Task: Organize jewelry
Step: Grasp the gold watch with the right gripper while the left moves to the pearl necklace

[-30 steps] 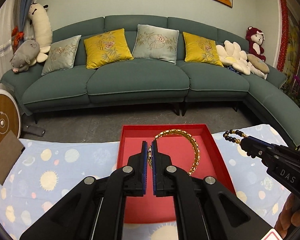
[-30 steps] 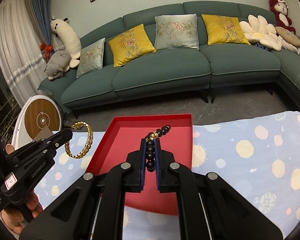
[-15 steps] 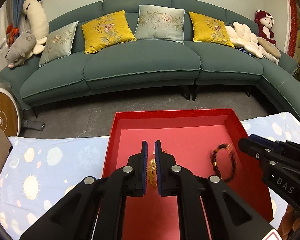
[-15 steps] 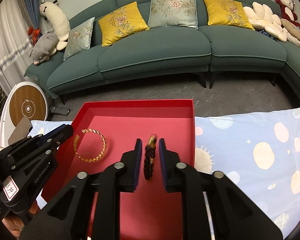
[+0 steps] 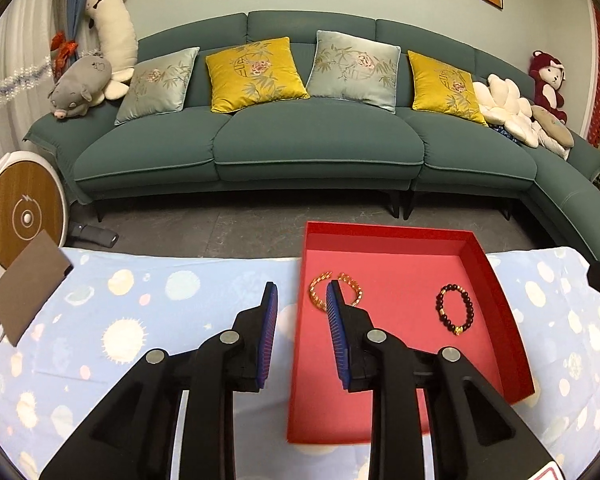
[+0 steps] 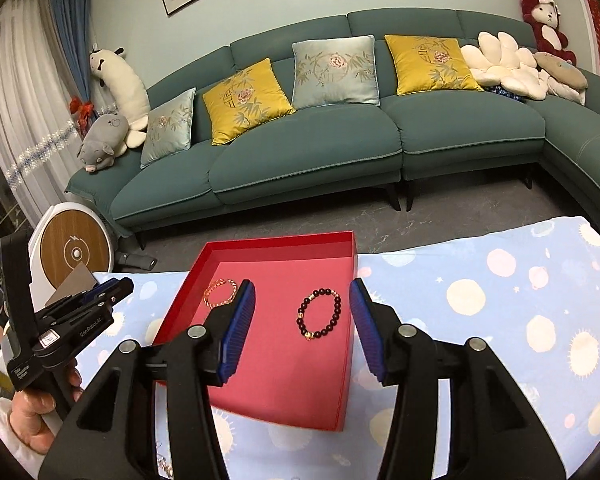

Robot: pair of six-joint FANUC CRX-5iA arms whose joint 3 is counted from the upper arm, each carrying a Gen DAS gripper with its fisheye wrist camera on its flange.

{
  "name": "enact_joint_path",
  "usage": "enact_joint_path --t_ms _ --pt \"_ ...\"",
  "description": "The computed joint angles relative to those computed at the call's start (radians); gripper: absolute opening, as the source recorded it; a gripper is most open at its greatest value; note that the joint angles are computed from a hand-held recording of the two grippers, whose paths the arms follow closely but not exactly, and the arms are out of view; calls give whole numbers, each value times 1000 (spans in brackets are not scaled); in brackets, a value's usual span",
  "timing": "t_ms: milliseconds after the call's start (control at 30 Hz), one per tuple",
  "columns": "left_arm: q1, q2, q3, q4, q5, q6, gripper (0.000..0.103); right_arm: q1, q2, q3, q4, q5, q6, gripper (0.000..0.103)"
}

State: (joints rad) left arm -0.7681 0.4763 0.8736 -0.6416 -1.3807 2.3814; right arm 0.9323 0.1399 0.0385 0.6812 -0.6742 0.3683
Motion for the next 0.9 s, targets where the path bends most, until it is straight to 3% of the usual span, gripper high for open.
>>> enact_joint_path --t_ms 167,500,567,800,900 --pt "-55 -93 -115 -34 -26 59 25 73 -91 -105 96 -65 -86 48" --pt "-170 -187 -264 -29 -87 155 28 257 -212 -281 141 -177 -133 48" --pt "-181 -206 -302 -13 -84 191 32 288 -217 -302 127 -183 -116 48" --pt "-195 -248 -429 61 -50 296 32 350 -175 -315 46 -170 -39 48" --pt "-217 -244 -443 44 -60 303 32 352 -149 -307 24 -153 3 48"
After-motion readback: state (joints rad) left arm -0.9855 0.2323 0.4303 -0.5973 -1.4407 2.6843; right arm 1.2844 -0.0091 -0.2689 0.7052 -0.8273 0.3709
